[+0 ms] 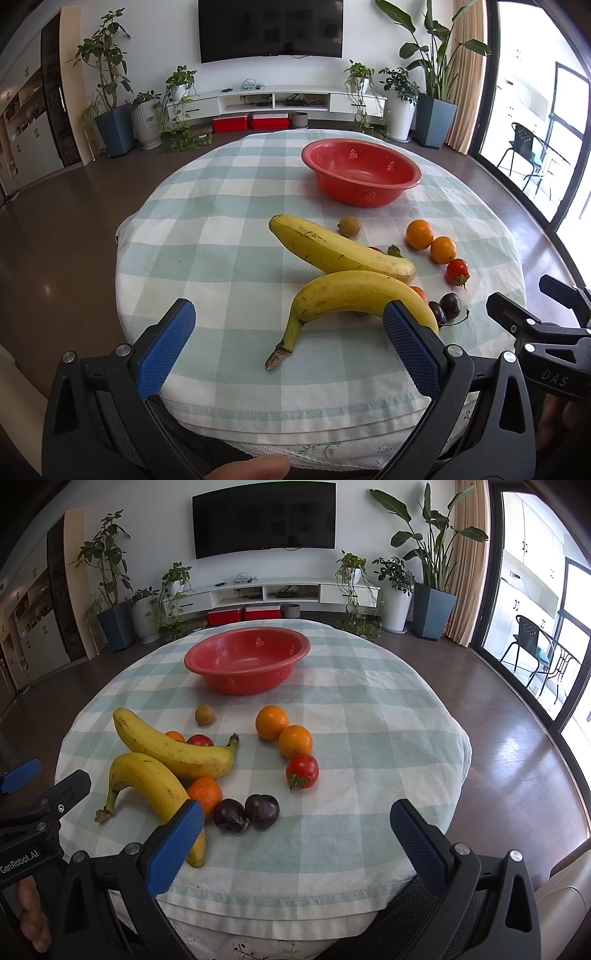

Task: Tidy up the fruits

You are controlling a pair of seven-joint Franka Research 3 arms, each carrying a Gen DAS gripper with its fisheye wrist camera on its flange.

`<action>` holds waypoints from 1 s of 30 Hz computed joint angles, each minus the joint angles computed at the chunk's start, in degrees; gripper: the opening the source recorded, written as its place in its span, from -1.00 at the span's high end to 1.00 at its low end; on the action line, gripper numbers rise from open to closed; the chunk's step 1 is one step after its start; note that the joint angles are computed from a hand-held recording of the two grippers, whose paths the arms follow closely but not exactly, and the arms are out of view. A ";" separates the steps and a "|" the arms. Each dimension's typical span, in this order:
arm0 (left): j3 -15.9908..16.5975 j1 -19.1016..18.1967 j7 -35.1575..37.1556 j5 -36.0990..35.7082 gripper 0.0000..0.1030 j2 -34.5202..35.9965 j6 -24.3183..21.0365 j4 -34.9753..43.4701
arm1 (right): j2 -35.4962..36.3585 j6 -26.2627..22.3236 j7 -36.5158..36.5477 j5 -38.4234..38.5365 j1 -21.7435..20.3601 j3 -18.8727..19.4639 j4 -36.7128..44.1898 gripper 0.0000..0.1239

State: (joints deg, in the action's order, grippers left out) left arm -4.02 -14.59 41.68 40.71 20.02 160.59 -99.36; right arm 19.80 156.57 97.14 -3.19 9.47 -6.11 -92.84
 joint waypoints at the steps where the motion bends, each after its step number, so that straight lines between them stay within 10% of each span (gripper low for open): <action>1: -0.03 0.06 0.12 -0.08 -1.00 -0.04 0.02 -0.01 | 0.00 -0.02 0.01 0.01 0.01 -0.01 0.00 -0.66; 30: -0.18 0.20 0.82 -1.11 -1.00 0.01 0.00 0.00 | -0.12 0.01 -0.08 0.09 0.01 -0.01 -0.35 -0.66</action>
State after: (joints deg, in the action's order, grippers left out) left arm -4.20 -14.39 42.50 39.60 20.03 160.59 -99.36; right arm 19.68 156.59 97.06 -3.10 9.48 -6.13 -93.19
